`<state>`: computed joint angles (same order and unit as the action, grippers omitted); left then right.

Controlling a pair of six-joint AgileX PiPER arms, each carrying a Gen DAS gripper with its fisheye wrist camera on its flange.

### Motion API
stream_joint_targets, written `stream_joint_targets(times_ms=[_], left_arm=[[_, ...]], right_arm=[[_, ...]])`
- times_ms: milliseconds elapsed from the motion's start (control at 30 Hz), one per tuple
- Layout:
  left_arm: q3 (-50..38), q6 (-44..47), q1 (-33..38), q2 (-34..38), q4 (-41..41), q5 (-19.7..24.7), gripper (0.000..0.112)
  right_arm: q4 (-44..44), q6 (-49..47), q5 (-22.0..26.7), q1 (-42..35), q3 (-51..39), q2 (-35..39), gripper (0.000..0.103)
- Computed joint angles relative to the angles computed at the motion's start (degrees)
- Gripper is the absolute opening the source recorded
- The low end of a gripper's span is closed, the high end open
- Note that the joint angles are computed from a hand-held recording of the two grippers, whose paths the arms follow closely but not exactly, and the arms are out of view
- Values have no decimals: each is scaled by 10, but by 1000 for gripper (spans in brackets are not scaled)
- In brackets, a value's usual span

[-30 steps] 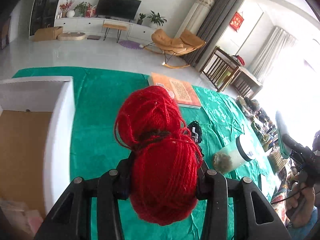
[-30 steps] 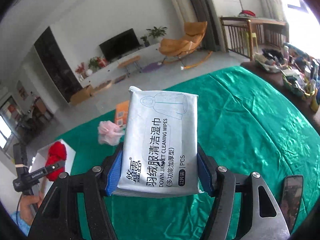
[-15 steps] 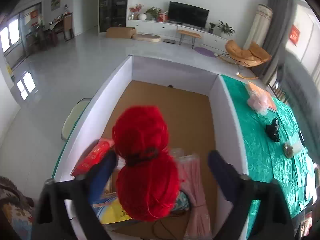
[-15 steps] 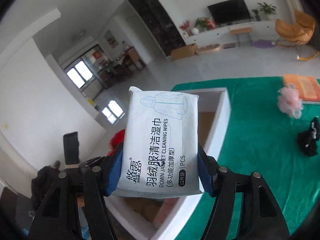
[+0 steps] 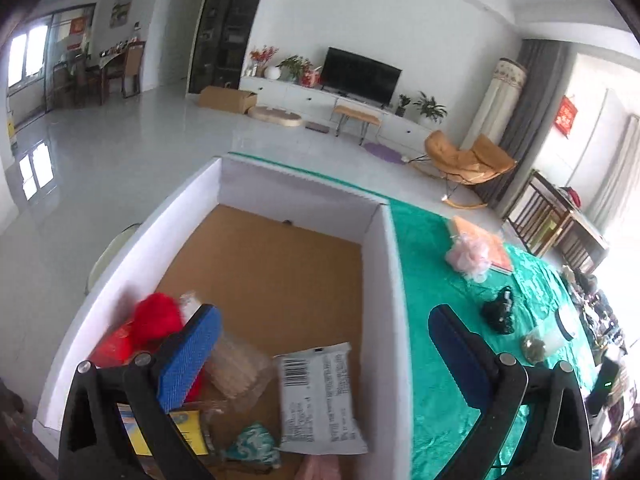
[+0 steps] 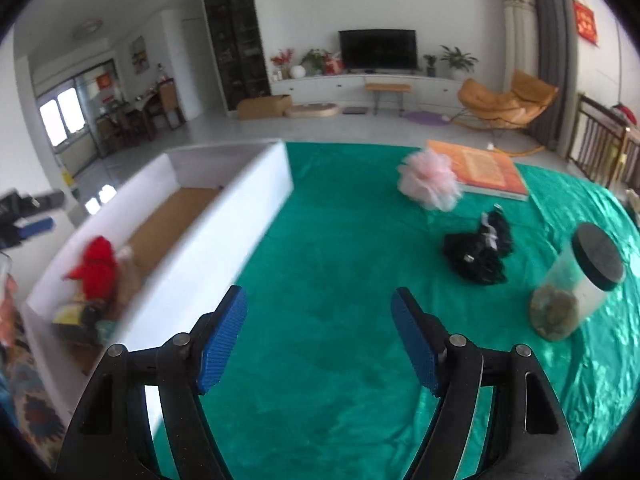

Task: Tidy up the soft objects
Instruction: 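Carry both items over the white box and open both tools to release, then move both open tools back toward the black mesh bags and pink loofah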

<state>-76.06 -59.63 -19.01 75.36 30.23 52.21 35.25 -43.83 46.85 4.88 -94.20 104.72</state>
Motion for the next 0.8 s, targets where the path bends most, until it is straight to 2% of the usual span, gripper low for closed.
stream_joint_targets(times_ms=[33, 133, 267, 400, 533, 800], left_arm=[[-15, -7, -25, 15, 13, -4, 103], [-70, -2, -88, 74, 21, -12, 103], [-158, 35, -135, 174, -27, -19, 103], [-237, 72, -158, 274, -97, -22, 103], [-291, 96, -168, 355, -137, -15, 103], [-315, 88, -163, 428, -104, 0, 103]], right_arm=[[-14, -9, -33, -12, 30, 3, 77], [-41, -10, -72, -62, 69, 20, 77], [-26, -39, -113, -115, 111, 17, 77], [-36, 3, -73, -145, 67, 43, 77], [-38, 11, -74, -149, 70, 44, 77], [-69, 37, -68, -146, 70, 52, 77]])
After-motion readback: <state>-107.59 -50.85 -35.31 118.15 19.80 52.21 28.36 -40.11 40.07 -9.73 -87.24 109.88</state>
